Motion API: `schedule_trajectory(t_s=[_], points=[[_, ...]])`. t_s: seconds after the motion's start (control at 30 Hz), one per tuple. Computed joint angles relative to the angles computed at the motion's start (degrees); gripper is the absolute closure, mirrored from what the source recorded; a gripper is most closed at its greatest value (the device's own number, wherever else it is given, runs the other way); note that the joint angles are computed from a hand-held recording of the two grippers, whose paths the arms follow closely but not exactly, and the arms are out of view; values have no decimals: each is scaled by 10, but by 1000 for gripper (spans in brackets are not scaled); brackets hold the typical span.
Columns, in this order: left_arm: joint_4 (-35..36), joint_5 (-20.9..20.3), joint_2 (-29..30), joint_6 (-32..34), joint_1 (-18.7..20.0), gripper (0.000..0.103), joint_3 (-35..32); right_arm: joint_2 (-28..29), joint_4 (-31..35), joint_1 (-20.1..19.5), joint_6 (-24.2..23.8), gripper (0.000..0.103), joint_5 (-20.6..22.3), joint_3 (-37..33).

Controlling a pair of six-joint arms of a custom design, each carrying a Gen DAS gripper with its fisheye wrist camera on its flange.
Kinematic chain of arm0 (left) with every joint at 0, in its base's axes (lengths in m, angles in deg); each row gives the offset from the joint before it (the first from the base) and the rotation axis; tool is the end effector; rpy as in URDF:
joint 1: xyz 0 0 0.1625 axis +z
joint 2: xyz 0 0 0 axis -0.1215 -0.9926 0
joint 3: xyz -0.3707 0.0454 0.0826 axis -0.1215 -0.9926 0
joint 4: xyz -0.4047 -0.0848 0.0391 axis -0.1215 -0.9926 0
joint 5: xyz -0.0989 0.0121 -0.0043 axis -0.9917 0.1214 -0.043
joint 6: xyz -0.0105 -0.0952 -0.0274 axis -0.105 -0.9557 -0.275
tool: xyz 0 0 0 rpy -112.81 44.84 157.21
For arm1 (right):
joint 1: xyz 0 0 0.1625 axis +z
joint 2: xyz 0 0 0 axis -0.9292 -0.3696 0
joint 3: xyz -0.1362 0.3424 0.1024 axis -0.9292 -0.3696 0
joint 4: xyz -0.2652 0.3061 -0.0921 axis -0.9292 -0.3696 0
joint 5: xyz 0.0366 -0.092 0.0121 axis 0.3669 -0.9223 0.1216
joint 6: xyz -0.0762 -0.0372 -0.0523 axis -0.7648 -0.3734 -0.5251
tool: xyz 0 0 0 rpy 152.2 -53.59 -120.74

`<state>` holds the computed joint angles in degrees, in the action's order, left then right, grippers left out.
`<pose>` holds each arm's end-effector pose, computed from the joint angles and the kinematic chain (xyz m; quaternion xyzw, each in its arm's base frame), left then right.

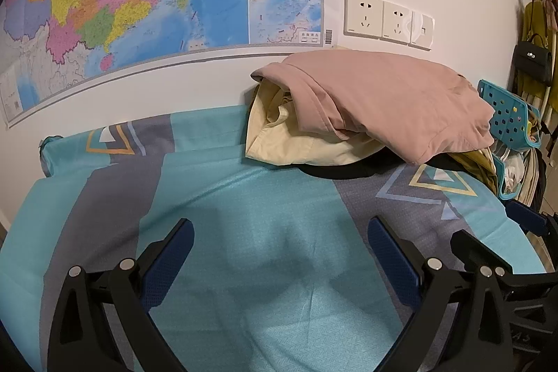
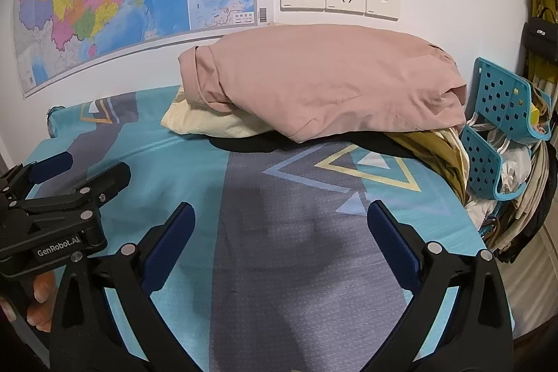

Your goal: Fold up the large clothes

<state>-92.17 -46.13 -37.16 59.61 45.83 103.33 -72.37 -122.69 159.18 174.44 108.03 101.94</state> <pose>-0.3297 -0.4966 0.0708 0.4717 0.8262 -0.2625 0.1611 0.0625 -0.3575 0.1720 -0.0845 -0.7172 0.5104 0.4668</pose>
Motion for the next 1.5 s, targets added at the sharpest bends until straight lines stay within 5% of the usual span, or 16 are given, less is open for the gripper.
schedule_trajectory(t_s=[1.5], points=[[-1,0,4,-7,2,7,0,4,-5,17,-23,6,18,-10]])
